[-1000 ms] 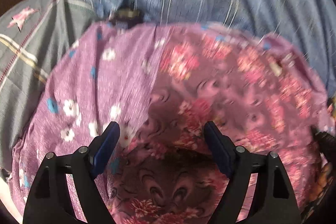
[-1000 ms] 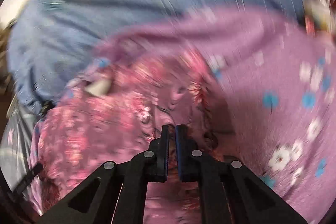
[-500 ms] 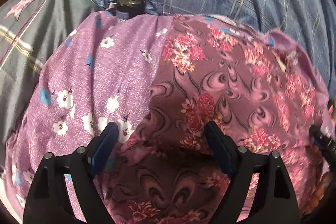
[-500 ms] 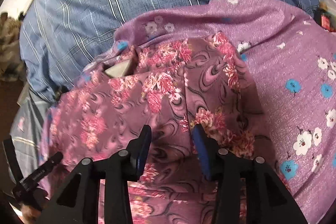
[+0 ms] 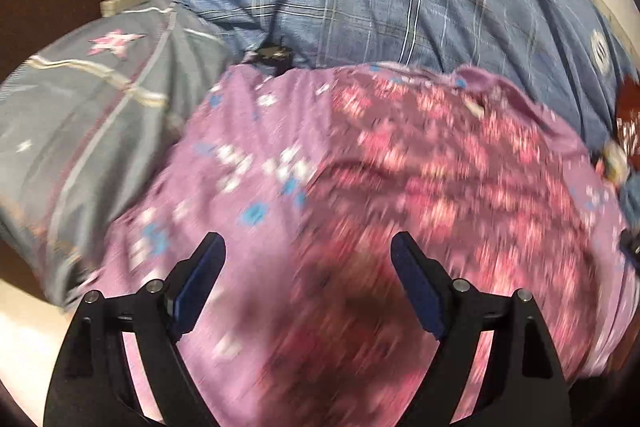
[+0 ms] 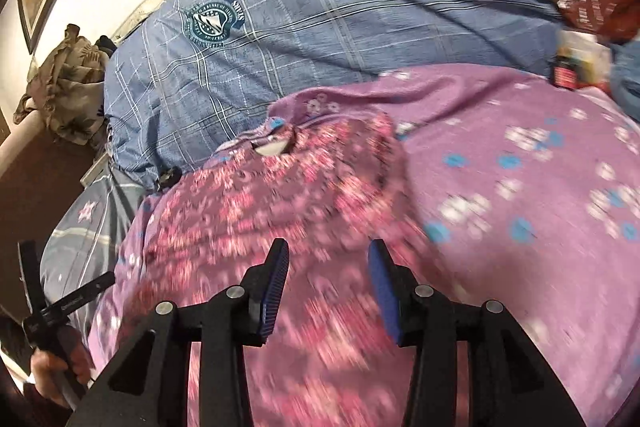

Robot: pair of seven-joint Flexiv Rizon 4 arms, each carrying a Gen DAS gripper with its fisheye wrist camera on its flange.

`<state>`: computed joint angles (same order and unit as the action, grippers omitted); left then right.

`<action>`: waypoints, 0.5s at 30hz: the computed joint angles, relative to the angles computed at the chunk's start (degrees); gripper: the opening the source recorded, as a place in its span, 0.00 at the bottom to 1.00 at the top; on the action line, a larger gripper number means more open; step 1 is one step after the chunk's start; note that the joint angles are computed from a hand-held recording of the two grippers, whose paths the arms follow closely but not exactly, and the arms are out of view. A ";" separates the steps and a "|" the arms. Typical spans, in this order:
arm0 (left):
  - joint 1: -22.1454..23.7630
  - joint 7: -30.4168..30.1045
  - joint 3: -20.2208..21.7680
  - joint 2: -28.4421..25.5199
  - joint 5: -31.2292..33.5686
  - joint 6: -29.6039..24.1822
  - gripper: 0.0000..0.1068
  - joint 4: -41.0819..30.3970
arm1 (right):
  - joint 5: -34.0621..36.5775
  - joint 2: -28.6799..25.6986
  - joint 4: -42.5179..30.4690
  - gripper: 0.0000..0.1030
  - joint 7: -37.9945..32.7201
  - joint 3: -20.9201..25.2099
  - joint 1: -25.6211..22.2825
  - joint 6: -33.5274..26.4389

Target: Fold small clothes

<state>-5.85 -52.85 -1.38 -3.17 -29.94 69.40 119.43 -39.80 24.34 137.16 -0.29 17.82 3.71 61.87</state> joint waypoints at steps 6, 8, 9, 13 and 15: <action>0.87 10.01 5.08 10.12 -2.12 -6.11 0.80 10.46 | 12.97 13.62 4.30 0.48 -4.56 3.75 6.84 -13.94; 1.24 11.04 6.43 12.66 -1.27 -8.34 0.80 13.00 | 16.78 17.00 5.25 0.49 -4.65 4.89 8.76 -16.96; 1.64 11.15 7.07 13.90 -0.29 -10.09 0.80 14.09 | 18.48 18.73 5.80 0.49 -4.54 5.53 9.67 -18.29; 2.24 13.24 9.05 17.17 -0.56 -16.89 0.80 17.26 | 23.36 22.74 6.65 0.52 -3.78 8.08 12.77 -23.60; 2.25 14.45 9.36 18.22 -1.01 -18.17 0.76 18.81 | 25.56 24.31 7.06 0.52 -3.13 8.98 14.44 -25.14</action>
<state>-3.60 -38.40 7.98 15.04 -30.94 51.22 138.25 -14.23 48.66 144.21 -3.43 26.80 18.15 36.73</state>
